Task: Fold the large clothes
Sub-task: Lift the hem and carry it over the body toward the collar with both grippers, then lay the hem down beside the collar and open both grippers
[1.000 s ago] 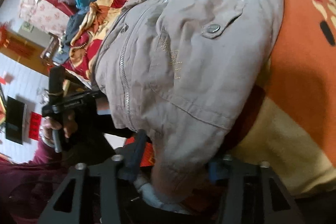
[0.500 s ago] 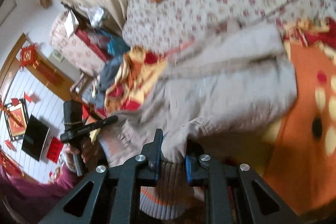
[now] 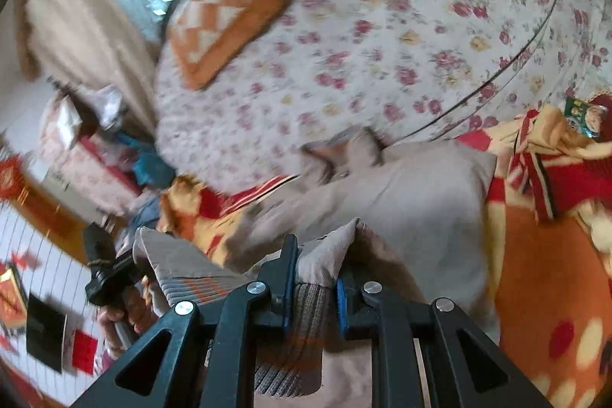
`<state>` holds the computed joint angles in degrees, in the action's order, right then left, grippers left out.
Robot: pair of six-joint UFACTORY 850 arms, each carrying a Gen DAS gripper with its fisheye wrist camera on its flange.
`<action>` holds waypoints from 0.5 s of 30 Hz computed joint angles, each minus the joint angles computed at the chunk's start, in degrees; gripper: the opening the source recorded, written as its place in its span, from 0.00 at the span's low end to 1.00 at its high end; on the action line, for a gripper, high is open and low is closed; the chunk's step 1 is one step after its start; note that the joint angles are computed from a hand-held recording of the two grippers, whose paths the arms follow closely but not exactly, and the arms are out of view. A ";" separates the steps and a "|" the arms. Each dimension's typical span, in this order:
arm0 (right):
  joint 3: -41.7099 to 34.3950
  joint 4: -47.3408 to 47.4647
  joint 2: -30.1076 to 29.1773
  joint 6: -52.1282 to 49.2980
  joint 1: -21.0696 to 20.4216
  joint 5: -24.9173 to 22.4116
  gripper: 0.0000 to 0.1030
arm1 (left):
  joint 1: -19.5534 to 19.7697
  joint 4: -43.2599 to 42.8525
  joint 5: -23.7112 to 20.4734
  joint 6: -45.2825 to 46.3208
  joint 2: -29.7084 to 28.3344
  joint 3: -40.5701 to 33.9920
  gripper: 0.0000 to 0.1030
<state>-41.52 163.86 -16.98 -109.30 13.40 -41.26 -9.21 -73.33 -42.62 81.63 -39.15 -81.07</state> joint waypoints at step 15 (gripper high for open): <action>-9.34 5.79 -6.88 -11.92 0.28 13.15 0.60 | -0.56 4.88 3.50 -11.37 -8.07 -8.48 0.72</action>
